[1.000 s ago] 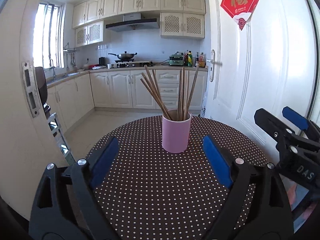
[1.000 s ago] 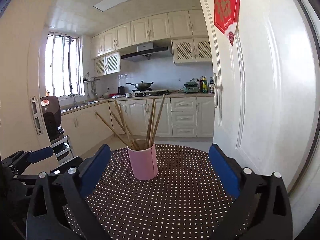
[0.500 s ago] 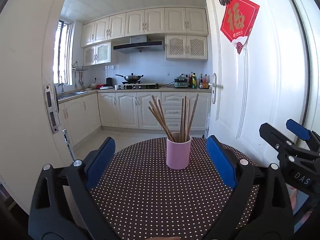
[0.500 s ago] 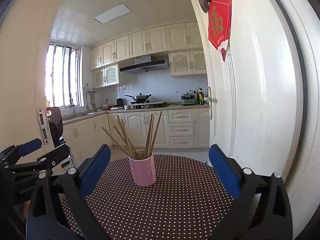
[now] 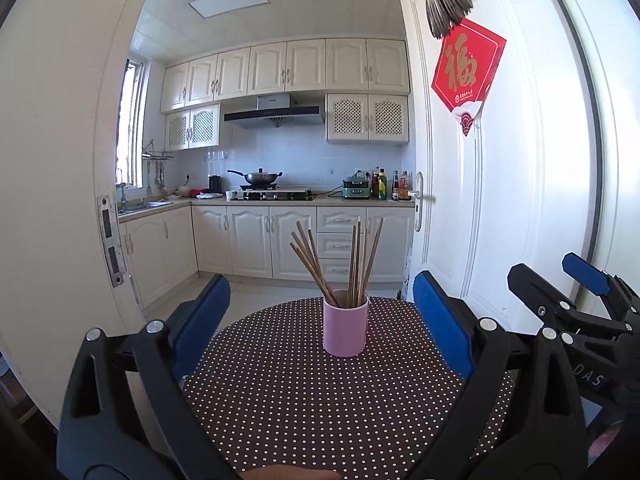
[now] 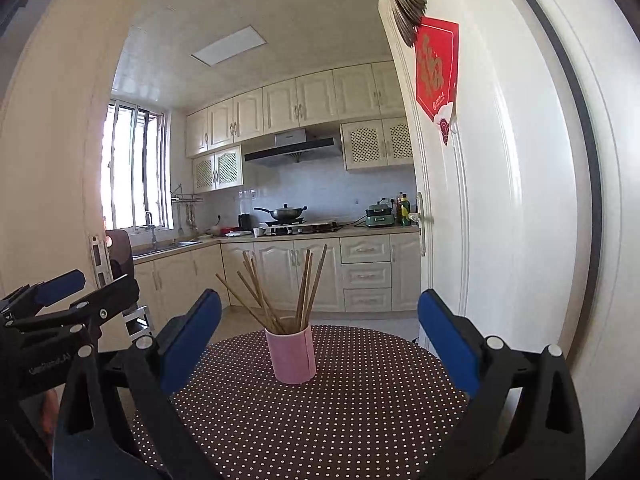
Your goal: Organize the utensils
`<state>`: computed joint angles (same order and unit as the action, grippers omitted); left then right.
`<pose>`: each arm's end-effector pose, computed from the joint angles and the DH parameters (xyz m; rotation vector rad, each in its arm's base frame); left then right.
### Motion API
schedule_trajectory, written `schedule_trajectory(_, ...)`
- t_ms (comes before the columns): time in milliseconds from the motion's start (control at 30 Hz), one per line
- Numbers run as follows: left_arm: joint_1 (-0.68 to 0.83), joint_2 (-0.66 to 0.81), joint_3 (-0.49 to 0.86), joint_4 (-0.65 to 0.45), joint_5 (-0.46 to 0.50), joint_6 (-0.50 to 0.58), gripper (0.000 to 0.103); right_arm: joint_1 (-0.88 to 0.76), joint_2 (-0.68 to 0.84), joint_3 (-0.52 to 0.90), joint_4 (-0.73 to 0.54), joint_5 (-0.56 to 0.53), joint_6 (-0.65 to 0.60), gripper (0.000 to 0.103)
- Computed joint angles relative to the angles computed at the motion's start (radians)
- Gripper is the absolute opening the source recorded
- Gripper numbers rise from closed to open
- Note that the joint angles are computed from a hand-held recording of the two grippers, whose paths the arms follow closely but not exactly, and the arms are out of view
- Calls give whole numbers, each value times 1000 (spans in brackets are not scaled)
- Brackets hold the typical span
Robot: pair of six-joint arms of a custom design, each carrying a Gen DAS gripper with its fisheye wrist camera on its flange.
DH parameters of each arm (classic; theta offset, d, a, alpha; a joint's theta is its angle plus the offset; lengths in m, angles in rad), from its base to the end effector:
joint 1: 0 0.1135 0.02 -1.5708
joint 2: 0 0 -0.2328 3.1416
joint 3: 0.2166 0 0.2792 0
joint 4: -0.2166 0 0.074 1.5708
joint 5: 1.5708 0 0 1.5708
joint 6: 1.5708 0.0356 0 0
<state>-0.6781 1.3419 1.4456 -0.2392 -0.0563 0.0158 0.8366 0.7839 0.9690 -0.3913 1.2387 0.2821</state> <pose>0.2666 -0.2122 0.4133 0.5469 1.6372 -0.4438 0.1562 0.1229 0.3695 0.4030 1.5931 -0.2462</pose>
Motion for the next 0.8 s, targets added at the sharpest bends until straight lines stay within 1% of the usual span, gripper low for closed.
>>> schedule_trajectory(333,-7,-15,-8,-12,-9,0,91,23,-4,3,-48,5,62,95)
schedule_trajectory(533,-7,-12,-8,-11,-14,-2,91,8,-2,8,-66,-20,82,95)
schedule_trajectory(800,3,0,3,-34,0,-9,91,9,9,20,-121,-23,139,95)
